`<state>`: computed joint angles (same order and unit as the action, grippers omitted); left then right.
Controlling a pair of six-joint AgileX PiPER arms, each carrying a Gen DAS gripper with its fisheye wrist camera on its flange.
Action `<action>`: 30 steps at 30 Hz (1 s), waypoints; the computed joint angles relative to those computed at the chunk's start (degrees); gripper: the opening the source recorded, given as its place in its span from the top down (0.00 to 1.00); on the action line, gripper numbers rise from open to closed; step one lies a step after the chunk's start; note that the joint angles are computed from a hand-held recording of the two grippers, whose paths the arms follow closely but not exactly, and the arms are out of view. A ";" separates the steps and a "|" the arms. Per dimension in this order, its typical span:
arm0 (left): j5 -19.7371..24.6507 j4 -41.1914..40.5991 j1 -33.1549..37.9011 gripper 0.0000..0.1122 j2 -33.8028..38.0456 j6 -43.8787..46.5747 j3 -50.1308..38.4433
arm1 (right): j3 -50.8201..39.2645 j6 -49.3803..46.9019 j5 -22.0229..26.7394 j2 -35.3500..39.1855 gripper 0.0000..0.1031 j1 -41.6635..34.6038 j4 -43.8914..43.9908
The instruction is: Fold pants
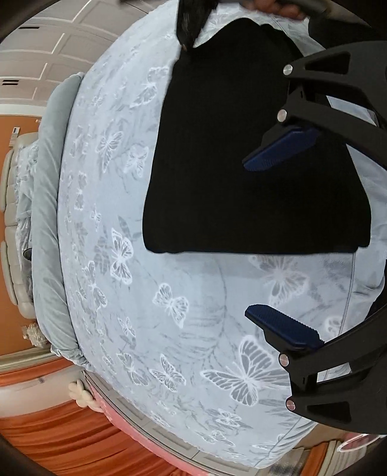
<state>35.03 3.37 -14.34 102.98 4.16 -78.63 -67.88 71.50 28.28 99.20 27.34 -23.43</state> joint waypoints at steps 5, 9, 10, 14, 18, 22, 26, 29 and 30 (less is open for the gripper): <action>0.46 1.39 -0.91 0.20 1.09 -1.92 -0.09 | -3.00 -1.92 8.53 3.64 0.92 6.08 -3.61; 0.30 3.18 -1.80 0.20 0.16 -3.14 1.07 | 3.95 8.75 5.66 -3.15 0.88 7.66 -7.75; 0.32 3.42 -1.91 0.20 0.00 -3.16 1.23 | 4.75 11.62 6.47 -4.56 0.86 8.87 -10.53; 0.49 2.87 -1.97 0.20 -0.27 -3.06 1.72 | 7.45 12.18 9.48 -5.61 0.74 11.53 -10.76; 0.50 3.89 -2.54 0.20 -0.63 -4.22 2.82 | 13.70 16.12 2.90 -9.03 0.62 9.98 -9.25; 0.17 -0.03 -1.06 0.17 -2.08 -1.19 4.75 | 16.28 13.72 -0.96 -11.31 0.45 8.94 -5.70; 1.57 -5.70 1.47 0.16 -2.06 2.77 5.43 | 16.63 16.62 -1.00 -10.18 0.43 10.70 -8.94; 1.71 -5.13 1.40 0.16 -1.92 2.12 5.82 | 15.98 16.28 -0.86 -9.16 0.67 10.92 -9.24; 1.70 -4.93 1.30 0.16 -2.09 1.96 6.00 | 15.49 16.52 0.24 -9.66 0.77 11.47 -9.79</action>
<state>36.72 -1.56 -13.04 100.89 6.12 -72.64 -52.39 88.02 28.53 89.54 38.81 -33.21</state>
